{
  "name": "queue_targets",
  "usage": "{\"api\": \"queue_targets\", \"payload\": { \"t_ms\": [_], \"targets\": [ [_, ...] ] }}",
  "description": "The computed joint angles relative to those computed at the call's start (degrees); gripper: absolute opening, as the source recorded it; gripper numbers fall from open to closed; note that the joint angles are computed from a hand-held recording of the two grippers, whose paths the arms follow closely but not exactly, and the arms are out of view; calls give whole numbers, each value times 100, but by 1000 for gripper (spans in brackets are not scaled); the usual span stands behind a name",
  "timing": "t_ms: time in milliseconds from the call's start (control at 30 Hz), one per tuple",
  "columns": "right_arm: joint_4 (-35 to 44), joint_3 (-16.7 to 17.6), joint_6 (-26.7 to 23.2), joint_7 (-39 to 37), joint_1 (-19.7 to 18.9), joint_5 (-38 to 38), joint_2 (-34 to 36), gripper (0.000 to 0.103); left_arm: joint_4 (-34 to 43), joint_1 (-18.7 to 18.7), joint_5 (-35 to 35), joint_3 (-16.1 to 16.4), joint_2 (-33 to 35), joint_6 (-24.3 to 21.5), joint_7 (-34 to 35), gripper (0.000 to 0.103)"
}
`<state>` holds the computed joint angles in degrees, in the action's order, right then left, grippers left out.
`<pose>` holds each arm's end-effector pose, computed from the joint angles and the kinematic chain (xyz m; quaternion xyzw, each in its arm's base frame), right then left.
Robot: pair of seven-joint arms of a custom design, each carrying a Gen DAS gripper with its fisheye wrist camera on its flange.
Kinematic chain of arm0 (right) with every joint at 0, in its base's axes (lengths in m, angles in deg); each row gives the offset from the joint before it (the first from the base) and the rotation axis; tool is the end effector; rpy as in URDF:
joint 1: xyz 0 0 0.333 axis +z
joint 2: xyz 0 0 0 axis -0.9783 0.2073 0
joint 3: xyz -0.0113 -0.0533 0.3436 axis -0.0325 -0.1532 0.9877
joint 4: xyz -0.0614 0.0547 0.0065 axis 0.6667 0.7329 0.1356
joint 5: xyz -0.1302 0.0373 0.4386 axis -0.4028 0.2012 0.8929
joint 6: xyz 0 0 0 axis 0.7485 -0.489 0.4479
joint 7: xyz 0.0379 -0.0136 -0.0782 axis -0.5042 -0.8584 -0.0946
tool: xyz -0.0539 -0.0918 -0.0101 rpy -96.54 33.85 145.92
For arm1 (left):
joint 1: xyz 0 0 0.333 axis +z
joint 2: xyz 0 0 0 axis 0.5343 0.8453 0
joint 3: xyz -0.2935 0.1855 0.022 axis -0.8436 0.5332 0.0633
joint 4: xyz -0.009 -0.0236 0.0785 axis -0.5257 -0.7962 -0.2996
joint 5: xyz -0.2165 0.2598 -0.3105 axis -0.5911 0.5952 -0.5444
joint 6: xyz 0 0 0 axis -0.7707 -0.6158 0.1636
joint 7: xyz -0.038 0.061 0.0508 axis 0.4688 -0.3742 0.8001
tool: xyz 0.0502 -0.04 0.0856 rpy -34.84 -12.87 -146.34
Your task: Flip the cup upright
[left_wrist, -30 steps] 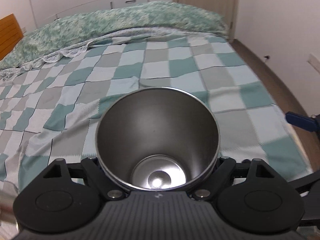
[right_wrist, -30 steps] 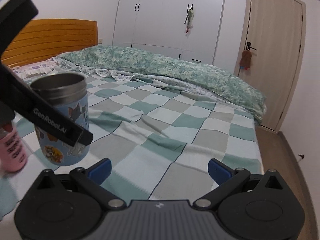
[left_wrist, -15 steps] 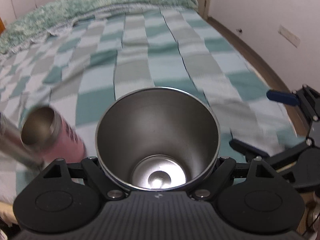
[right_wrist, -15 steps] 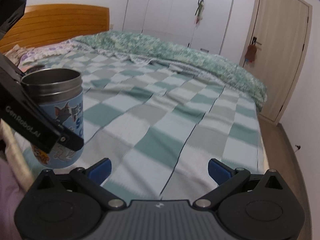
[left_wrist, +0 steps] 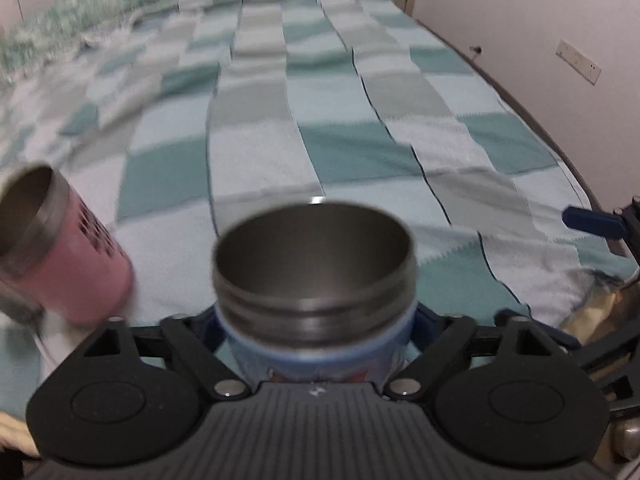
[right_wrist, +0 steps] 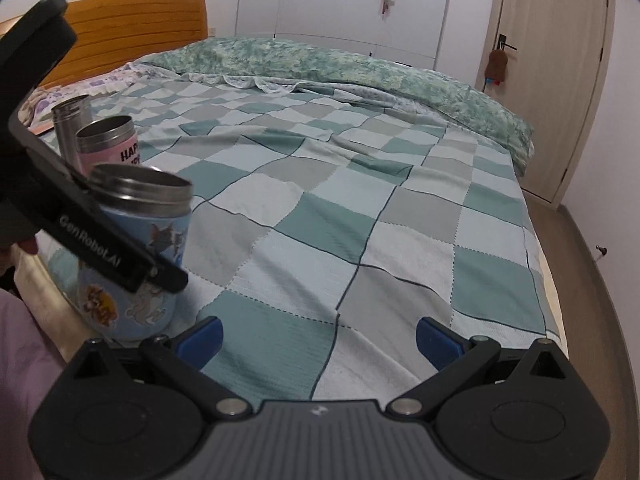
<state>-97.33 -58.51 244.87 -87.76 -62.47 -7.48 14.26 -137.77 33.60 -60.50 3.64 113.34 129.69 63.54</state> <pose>0.5619 0.2153 0.3382 -0.6060 0.6768 -0.3390 0.2446 0.7553 -0.1344 0.3500 -0.3629 0.8845 -0.2736 0.1052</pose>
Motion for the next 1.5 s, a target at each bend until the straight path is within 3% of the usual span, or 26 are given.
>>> {"api": "queue_targets", "payload": {
  "t_ms": [67, 267, 667, 1033, 1500],
  "targets": [
    [11, 9, -23, 187, 18, -107, -18, 103, -114, 305, -518, -315, -63, 289, 604, 103],
    [184, 114, -87, 663, 133, -444, 5, 103, -190, 901, -1870, -670, -183, 249, 1994, 103],
    [1250, 144, -470, 428, 664, 162, 717, 103, 345, 1478, -3670, -317, 66, -701, 3643, 103],
    [2277, -109, -898, -673, 1095, 1538, 1498, 103, 1110, 1783, -3903, -196, 696, -1205, 4085, 103],
    [3408, -321, -1440, -2507, 1114, 3882, 2320, 103, 1818, 2048, -3673, -420, 1427, -1389, 4319, 103]
  ]
}}
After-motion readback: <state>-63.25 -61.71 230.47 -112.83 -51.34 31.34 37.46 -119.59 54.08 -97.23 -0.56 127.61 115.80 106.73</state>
